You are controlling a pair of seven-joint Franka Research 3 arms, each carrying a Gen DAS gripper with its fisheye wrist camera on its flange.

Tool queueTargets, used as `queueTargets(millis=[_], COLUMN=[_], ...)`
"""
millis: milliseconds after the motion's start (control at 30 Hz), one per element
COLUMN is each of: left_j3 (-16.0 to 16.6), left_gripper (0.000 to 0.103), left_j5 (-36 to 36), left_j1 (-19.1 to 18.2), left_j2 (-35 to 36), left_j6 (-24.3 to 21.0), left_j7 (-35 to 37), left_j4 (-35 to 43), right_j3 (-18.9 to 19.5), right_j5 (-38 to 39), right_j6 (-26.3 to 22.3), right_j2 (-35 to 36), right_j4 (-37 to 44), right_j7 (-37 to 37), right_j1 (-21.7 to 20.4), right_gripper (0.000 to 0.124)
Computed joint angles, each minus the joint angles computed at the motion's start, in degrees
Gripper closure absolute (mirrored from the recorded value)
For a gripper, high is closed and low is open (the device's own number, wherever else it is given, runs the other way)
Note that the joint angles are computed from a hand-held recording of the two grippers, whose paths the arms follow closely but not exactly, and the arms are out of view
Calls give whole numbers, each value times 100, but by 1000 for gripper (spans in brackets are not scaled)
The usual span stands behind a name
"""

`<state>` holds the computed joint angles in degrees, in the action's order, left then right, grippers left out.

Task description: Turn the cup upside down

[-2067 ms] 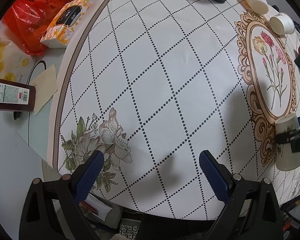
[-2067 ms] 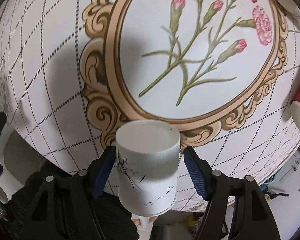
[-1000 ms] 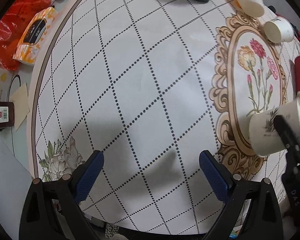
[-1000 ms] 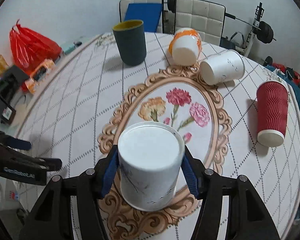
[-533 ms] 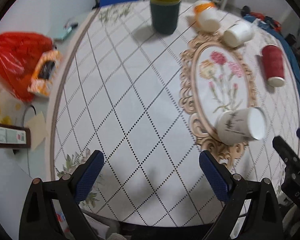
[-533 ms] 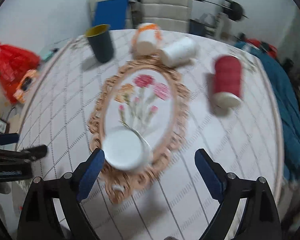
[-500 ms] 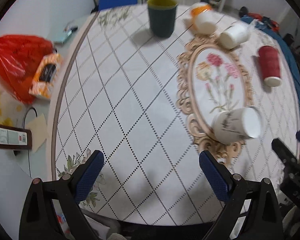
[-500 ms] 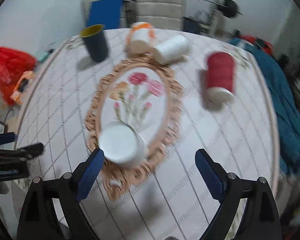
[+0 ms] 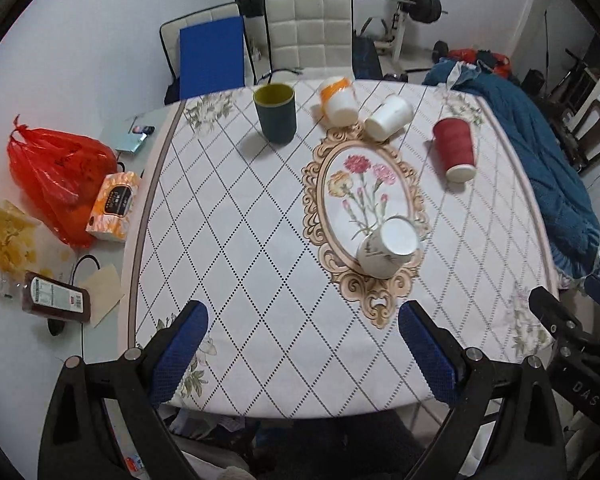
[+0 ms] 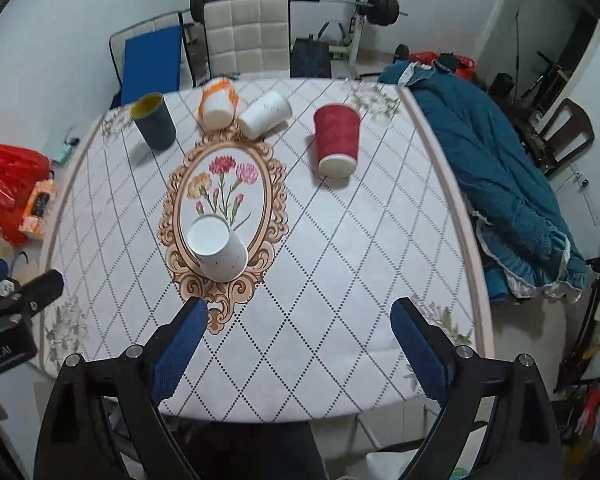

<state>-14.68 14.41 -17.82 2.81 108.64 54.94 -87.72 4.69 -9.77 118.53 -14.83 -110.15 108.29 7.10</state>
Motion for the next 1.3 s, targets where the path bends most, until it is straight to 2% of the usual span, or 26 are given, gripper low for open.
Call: queueTargets(millis=[333,833,1033,1300], left_j3=[-206,-380,-407,-392], left_gripper=[5,5,5,5], left_j5=[407,543,692,724], left_j1=[-239,-529,-643,-689], left_j2=[-433,-389,-284,-270], left_j6=[-565,-1515,-1796,-1860], left_j7=[-439,-709,-694,-754], left_j4=[459,1561,1853,1907], right_j3=[43,151,141,133], right_j5=[170,446,557,626], right_j6=[-523,-1564,-1740,-1820], right_j2=[-767,-1179,-1159,-1101], right_j4=[360,1483,1684,1813], right_j7=[-282,-719,-763,-786], right_j1=[-122,-230,-259,-265], right_gripper=[29,29,29,29])
